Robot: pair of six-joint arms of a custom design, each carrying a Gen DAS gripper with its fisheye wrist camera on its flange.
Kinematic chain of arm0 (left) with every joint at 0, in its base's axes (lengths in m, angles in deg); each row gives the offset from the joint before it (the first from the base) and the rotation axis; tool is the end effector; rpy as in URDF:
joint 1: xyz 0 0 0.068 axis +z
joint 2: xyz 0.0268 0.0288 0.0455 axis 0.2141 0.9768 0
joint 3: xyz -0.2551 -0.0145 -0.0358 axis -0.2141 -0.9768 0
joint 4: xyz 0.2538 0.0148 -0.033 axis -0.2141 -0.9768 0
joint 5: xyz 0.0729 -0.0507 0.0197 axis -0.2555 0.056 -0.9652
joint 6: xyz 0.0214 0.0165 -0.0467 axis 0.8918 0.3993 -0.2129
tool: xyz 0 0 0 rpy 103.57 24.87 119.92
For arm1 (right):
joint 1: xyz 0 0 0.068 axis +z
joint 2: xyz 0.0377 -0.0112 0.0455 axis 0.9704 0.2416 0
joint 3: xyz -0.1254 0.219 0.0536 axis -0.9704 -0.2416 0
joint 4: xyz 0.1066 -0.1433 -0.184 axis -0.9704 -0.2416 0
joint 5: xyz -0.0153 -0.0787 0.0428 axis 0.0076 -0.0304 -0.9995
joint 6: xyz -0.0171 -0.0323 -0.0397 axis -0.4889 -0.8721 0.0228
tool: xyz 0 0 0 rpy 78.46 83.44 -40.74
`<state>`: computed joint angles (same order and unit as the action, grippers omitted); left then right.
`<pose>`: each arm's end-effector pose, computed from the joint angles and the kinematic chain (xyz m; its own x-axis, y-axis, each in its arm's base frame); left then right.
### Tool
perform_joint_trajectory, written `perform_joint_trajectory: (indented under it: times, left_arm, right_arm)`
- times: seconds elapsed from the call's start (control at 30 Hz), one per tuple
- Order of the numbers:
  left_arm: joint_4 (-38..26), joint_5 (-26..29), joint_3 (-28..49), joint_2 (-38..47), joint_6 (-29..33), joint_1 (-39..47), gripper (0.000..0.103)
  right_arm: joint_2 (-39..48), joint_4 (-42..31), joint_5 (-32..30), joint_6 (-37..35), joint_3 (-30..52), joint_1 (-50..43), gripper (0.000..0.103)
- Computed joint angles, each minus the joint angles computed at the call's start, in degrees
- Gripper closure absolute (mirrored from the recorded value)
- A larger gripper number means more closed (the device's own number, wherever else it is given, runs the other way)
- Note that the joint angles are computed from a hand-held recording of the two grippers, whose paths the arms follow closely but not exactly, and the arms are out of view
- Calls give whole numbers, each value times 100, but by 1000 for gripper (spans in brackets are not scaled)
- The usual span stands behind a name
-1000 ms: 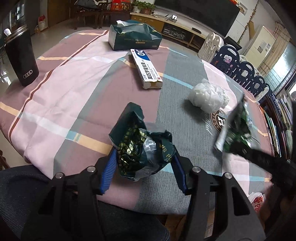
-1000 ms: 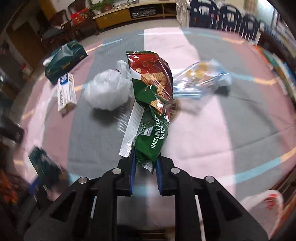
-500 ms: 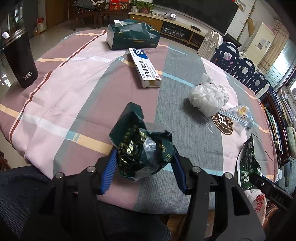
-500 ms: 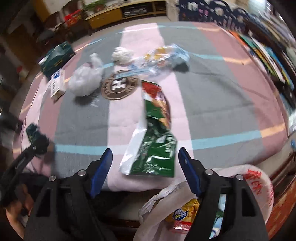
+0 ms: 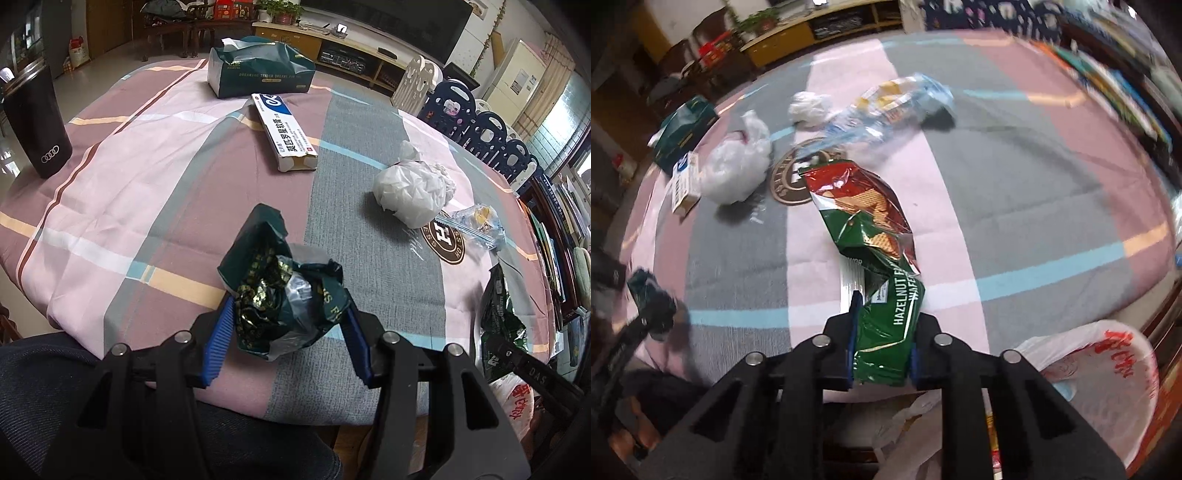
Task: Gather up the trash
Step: 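Drop the green bag and wafer wrapper into the wastebasket with both grippers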
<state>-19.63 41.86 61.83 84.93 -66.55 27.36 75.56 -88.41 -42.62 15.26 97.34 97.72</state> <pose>0.2260 0.0565 0.1363 -0.7650 -0.4011 -0.5039 -0.3528 0.9155 -0.1932 0.2596 0.1030 0.1531 -0.9156 0.0118 -0.4019 -0.0485 0.9890 0.1395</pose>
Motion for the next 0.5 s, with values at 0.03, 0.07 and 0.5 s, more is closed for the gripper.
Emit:
perform_joint_trajectory:
  times: [0.03, 0.07, 0.5]
  left_arm:
    - [15, -6, -21, -42, -2, 0, 49]
    - [11, -33, -37, -103, -10, -14, 49]
    - [-2055, -1075, 203, -3080, -326, -1968, 50]
  right_arm:
    - [-180, -38, 207, -71, -46, 151, 83]
    - [-405, -103, 451, -144, -90, 334, 83]
    - [-3841, -2341, 1250, -439, -226, 784, 83]
